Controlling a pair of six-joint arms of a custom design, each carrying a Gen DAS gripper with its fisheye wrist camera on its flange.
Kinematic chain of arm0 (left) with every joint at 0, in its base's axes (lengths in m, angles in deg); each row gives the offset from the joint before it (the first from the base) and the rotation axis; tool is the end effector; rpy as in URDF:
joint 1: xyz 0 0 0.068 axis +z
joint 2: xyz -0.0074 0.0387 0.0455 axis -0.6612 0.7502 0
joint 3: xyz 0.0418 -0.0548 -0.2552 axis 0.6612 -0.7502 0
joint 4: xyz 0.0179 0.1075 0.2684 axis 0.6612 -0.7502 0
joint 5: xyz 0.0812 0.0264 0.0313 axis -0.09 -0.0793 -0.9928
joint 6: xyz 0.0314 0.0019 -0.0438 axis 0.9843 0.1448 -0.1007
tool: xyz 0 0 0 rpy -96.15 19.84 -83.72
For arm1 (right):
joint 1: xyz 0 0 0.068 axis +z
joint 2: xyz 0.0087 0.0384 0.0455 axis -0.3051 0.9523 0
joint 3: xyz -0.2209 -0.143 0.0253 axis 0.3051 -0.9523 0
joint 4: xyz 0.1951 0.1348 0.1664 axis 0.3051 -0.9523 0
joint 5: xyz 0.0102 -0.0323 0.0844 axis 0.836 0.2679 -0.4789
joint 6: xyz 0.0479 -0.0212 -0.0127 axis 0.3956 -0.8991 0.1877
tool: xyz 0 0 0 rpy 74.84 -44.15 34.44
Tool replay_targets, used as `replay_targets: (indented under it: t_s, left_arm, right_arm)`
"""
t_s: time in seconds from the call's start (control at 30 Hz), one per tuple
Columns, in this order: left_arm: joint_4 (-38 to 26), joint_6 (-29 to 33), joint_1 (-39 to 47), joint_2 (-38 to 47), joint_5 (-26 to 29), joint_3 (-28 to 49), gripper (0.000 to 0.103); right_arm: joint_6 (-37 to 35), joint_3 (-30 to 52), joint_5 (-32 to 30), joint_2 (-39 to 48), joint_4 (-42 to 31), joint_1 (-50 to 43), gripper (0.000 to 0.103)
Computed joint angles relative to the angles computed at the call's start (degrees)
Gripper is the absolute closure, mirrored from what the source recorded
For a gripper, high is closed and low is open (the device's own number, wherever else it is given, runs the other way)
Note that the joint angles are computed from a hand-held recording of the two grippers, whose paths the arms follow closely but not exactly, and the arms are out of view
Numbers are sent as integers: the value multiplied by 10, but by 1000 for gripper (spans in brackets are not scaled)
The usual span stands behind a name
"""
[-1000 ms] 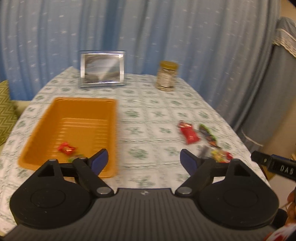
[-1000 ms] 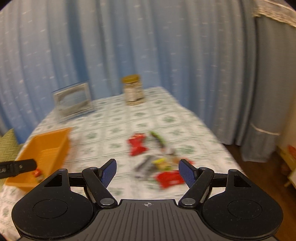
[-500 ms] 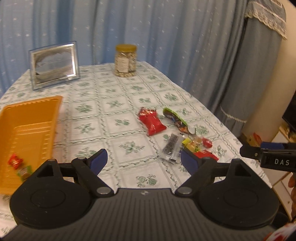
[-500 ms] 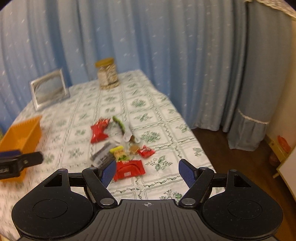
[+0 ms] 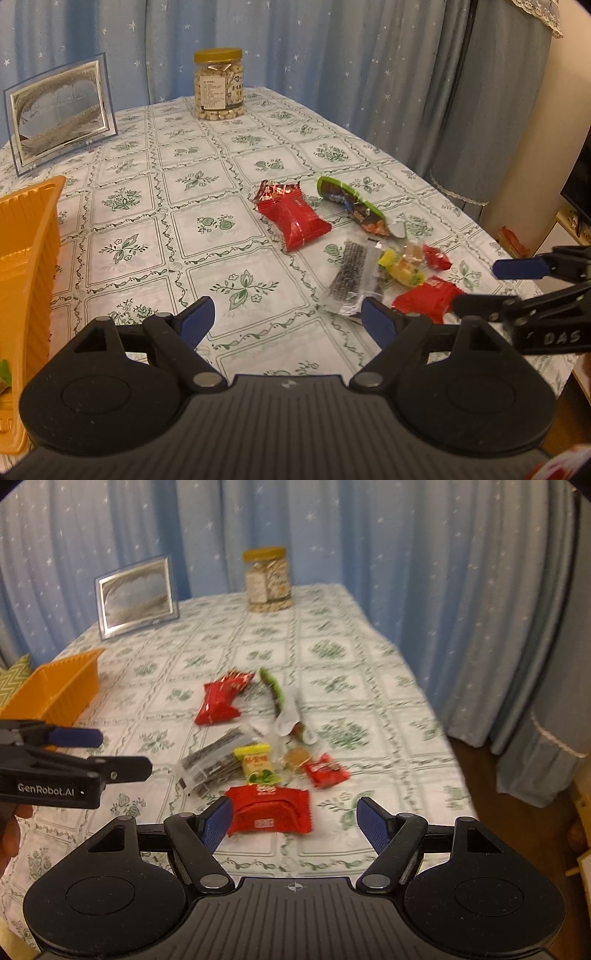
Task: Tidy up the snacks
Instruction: 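Grasp the large red pillow packet with the right gripper, then grasp the clear packet of dark strips with the left gripper while the right holds the red packet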
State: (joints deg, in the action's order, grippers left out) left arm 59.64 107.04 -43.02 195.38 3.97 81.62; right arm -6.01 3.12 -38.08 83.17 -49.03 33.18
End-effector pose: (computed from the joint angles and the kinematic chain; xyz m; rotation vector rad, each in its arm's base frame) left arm 0.3529 -0.0313 0.0831 1.0627 2.1698 -0.5463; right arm 0.1792 0.1850 0.0801 0.5221 2.3066 -0.0277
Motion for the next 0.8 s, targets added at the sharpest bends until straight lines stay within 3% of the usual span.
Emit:
replay_targets:
  t_s: [0.2, 0.37, 0.47, 0.53, 0.6, 0.8]
  left_arm:
    - [-9, 2, 3, 32, 9, 29, 18]
    - [-6, 8, -3, 47, 9, 35, 18]
    - [-3, 11, -9, 53, 10, 36, 18]
    - [2, 9, -14, 57, 11, 36, 18]
    - [8, 7, -19, 60, 13, 35, 18]
    - [10, 14, -43, 70, 27, 40, 19]
  right_arm:
    - [-41, 9, -18, 76, 97, -27, 29]
    - [-44, 24, -2, 110, 107, -28, 30]
    - [-41, 34, 12, 117, 88, -25, 46]
    - [-43, 28, 12, 112, 94, -25, 49]
    - [-48, 25, 19, 107, 92, -20, 60]
    - [3, 19, 29, 86, 49, -6, 62]
